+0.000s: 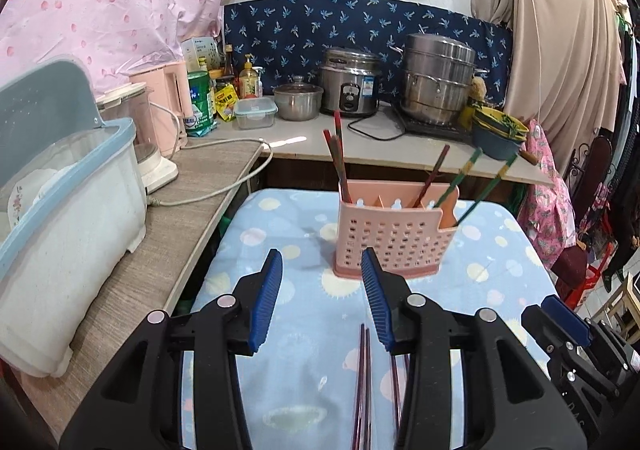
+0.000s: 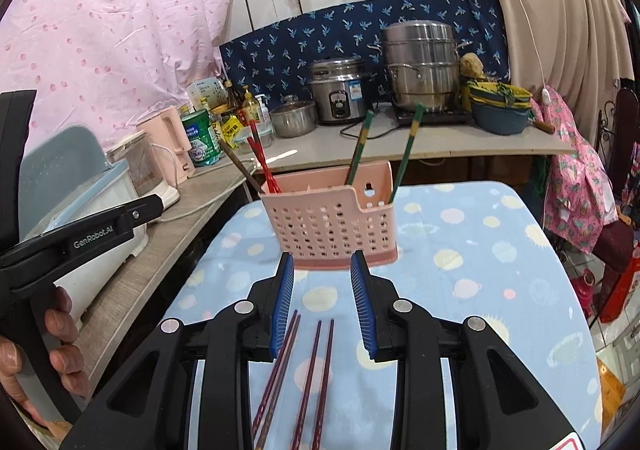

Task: Organize utensils
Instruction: 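Move both open tools back to the remaining chopsticks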

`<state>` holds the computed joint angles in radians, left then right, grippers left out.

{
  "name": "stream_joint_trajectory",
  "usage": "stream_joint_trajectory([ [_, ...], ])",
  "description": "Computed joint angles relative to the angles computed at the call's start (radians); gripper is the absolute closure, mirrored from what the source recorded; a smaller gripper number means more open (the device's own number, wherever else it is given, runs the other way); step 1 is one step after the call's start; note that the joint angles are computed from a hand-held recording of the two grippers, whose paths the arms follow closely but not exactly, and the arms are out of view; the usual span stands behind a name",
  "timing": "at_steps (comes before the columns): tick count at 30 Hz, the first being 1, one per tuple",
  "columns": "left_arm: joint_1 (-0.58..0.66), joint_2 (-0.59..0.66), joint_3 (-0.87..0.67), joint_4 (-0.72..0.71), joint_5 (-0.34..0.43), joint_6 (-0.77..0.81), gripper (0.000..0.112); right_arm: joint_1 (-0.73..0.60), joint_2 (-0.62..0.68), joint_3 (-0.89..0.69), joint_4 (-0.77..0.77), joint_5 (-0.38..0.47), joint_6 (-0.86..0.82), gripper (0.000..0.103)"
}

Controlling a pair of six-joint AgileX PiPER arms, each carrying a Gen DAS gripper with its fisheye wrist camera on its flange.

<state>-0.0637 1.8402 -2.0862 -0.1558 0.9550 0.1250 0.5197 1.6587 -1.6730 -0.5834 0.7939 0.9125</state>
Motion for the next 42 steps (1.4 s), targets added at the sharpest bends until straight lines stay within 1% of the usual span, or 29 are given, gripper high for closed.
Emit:
stream_joint_trajectory([
  [4,0.009,-0.099,0.223,-0.021,-0.087,0.046,0.073,0.025,-0.04,0.106,-0.019,-0.006,0.048,0.074],
  [7,0.016,-0.152,0.35,-0.042,-0.124,0.087,0.072,0.046,-0.066,0.181,-0.018,-0.012,0.077,0.074],
  [9,0.02,-0.185,0.423,-0.056,-0.15,0.114,0.067,0.064,-0.083,0.235,-0.019,-0.016,0.103,0.074],
  [11,0.028,-0.225,0.513,-0.067,-0.193,0.143,0.057,0.076,-0.097,0.281,-0.01,-0.022,0.122,0.074],
  [13,0.038,-0.25,0.575,-0.087,-0.213,0.172,0.057,0.087,-0.111,0.34,0.004,-0.044,0.157,0.074],
  [20,0.071,-0.292,0.738,-0.107,-0.242,0.221,0.057,0.128,-0.122,0.485,0.025,-0.096,0.251,0.074],
  [27,0.08,-0.31,0.844,-0.089,-0.262,0.244,0.057,0.162,-0.112,0.552,0.044,-0.122,0.298,0.074],
  [35,0.076,-0.318,0.891,-0.08,-0.264,0.256,0.056,0.181,-0.094,0.555,0.053,-0.12,0.298,0.074],
  [39,0.073,-0.317,0.903,-0.081,-0.254,0.259,0.052,0.196,-0.075,0.542,0.038,-0.1,0.298,0.074],
  [42,0.07,-0.315,0.907,-0.079,-0.25,0.258,0.051,0.201,-0.066,0.538,0.039,-0.101,0.295,0.074],
])
